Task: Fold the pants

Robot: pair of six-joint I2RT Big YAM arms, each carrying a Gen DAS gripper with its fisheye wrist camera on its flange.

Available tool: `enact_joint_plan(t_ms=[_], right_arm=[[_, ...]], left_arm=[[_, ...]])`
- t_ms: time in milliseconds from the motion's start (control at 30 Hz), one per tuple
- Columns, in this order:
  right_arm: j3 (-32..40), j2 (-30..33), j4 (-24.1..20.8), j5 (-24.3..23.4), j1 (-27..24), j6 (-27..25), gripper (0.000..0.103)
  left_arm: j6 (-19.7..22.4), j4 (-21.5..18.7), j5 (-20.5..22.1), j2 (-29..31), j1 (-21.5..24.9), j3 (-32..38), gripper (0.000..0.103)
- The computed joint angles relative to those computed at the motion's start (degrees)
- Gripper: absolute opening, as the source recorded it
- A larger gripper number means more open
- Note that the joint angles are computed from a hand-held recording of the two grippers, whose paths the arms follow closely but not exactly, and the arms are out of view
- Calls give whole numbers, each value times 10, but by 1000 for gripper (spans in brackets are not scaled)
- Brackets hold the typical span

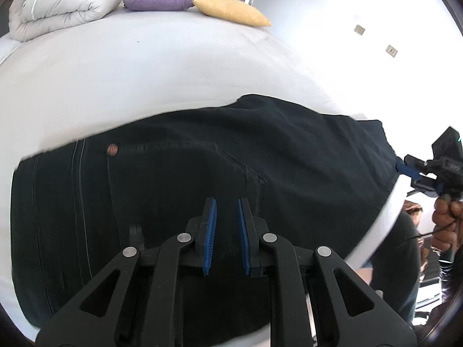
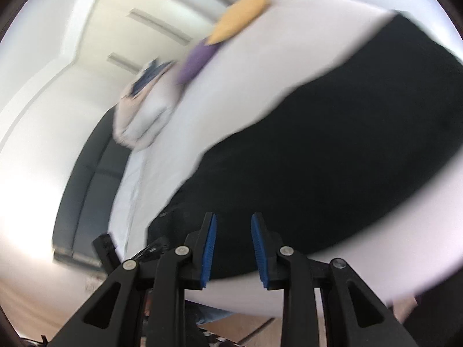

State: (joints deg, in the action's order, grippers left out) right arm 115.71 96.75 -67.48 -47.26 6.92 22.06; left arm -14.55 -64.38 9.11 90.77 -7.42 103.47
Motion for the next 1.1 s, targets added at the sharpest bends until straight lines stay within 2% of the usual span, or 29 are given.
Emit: enact_joint_plan(t_ms=[100,167,267,367,400,500,533,700,767,833,967,1033,1100], right_arm=[[88,79,-35,-13,44,16,20],[151,143,-44,-32,72,49,11],[244,223,-86,-37,101,70,10],[317,281,-117,-22,120,62,8],[306,282,-98,-23,120,78,0],[203,244,41,-57,104,178,0],[206,247,54,-52,100,186,0],[180,238,153,2,68,272,0],[139,218,205,40,44,302,0],[101,199,245,59,14,332,0],[72,170,249,133,-44,324,0],[77,160,220,169,-74,322,0],[79,145,201,193,-99,318,0]], left_arm=[[3,-32,-2,46,4,57,14],[6,-55,-4,78,9,100,14],[12,-79,-3,116,19,147,14],[22,-92,1,138,25,164,14],[22,-94,9,142,29,162,14],[11,-56,33,124,36,121,14],[8,-42,43,117,40,107,14],[0,6,64,88,50,54,14],[3,15,65,80,52,42,14],[4,21,65,77,52,36,14],[-2,23,72,66,54,25,14],[-2,14,73,65,55,28,14],[-4,-9,52,75,49,51,14]])
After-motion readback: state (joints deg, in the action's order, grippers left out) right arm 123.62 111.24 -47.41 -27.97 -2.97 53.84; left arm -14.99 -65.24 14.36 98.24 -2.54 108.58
